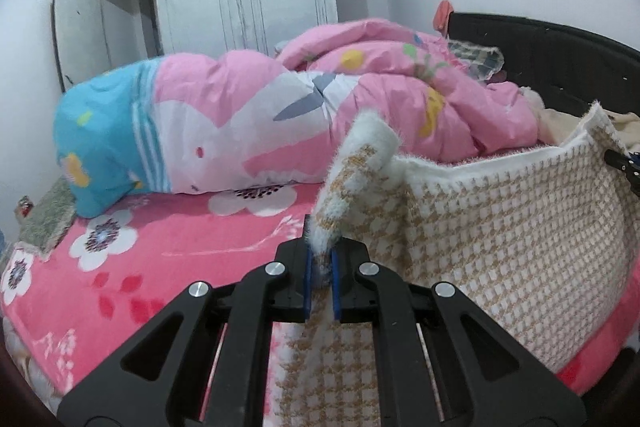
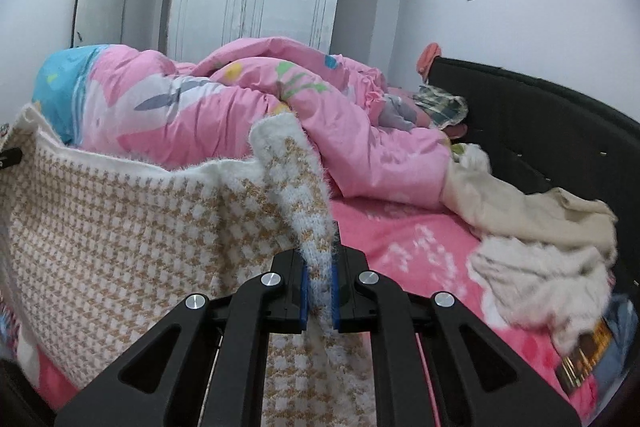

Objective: Fold large clothes
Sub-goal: 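Lift the side edge with both tools and fold it over the coat body, then lay the folded edge down and open both tools to release it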

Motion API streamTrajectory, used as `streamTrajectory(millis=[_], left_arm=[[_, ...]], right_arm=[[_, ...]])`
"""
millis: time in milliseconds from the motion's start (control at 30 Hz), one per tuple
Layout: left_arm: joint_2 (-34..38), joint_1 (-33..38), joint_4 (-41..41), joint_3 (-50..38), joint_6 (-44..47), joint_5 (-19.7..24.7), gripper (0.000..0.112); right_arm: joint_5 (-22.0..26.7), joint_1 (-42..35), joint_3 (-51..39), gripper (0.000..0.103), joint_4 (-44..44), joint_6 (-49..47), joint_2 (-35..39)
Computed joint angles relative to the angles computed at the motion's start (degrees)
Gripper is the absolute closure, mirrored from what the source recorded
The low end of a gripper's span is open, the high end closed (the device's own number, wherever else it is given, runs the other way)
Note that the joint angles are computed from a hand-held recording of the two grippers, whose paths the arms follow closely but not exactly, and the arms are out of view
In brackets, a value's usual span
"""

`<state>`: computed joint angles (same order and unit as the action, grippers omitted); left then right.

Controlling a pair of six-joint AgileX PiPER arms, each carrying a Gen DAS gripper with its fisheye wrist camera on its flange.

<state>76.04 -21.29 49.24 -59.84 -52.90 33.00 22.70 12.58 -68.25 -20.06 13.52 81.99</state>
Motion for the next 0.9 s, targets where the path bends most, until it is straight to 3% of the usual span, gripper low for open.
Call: streamTrajectory(millis=[100, 167, 233, 300, 333, 367, 467, 500, 533, 600, 667, 767, 900], left_arm=[[11.5, 7.8, -12.9, -9.4, 13.8, -4.2, 0.106], [19.9, 11.8, -23.4, -15.7, 23.6, -4.1, 0.106], [28.2, 14.8, -33.3, -22.0, 32.5, -1.3, 0.104], [35.5, 17.8, -43.2, -27.5, 41.4, 2.8, 0.097], [37.6, 19.4, -47.4, -29.0, 44.3, 4.1, 0.084], [38.4, 20.7, -50.8, -29.0, 46.8, 3.9, 0.078], [36.7, 27.0, -67.8, -26.5, 57.8, 3.0, 0.069], [36.1, 28.9, -71.8, -25.7, 60.0, 3.2, 0.064], [35.0, 30.8, -75.3, -24.8, 61.6, 3.2, 0.064], [32.0, 32.9, -77.7, -22.4, 63.0, 1.7, 0.066], [29.2, 33.3, -79.2, -20.3, 64.9, 0.6, 0.066], [27.1, 32.0, -81.5, -20.3, 68.5, 1.1, 0.066], [30.0, 27.6, -80.4, -24.9, 69.1, 3.1, 0.065]], right_arm=[[1.4, -2.1, -10.2, 0.095, 8.0, -7.6, 12.7], [4.3, -3.7, -16.6, 0.095, 15.5, -14.2, 20.6], [9.2, -6.3, -22.6, 0.095, 25.7, -23.8, 27.7], [18.1, -10.1, -30.2, 0.091, 37.2, -31.7, 35.9], [20.9, -12.3, -31.7, 0.088, 42.9, -35.0, 37.7], [25.9, -15.0, -35.4, 0.087, 48.7, -36.0, 40.2], [40.6, -23.8, -44.3, 0.079, 65.8, -37.8, 47.2], [44.0, -26.0, -45.7, 0.073, 70.0, -37.3, 48.8], [46.0, -27.6, -46.5, 0.062, 71.8, -35.9, 49.4], [44.7, -28.4, -44.4, 0.056, 71.7, -35.2, 47.3], [39.3, -27.8, -39.5, 0.056, 69.2, -36.1, 42.1], [34.9, -24.9, -39.4, 0.056, 65.2, -34.1, 39.4], [35.7, -20.3, -46.7, 0.056, 61.7, -33.0, 42.3]])
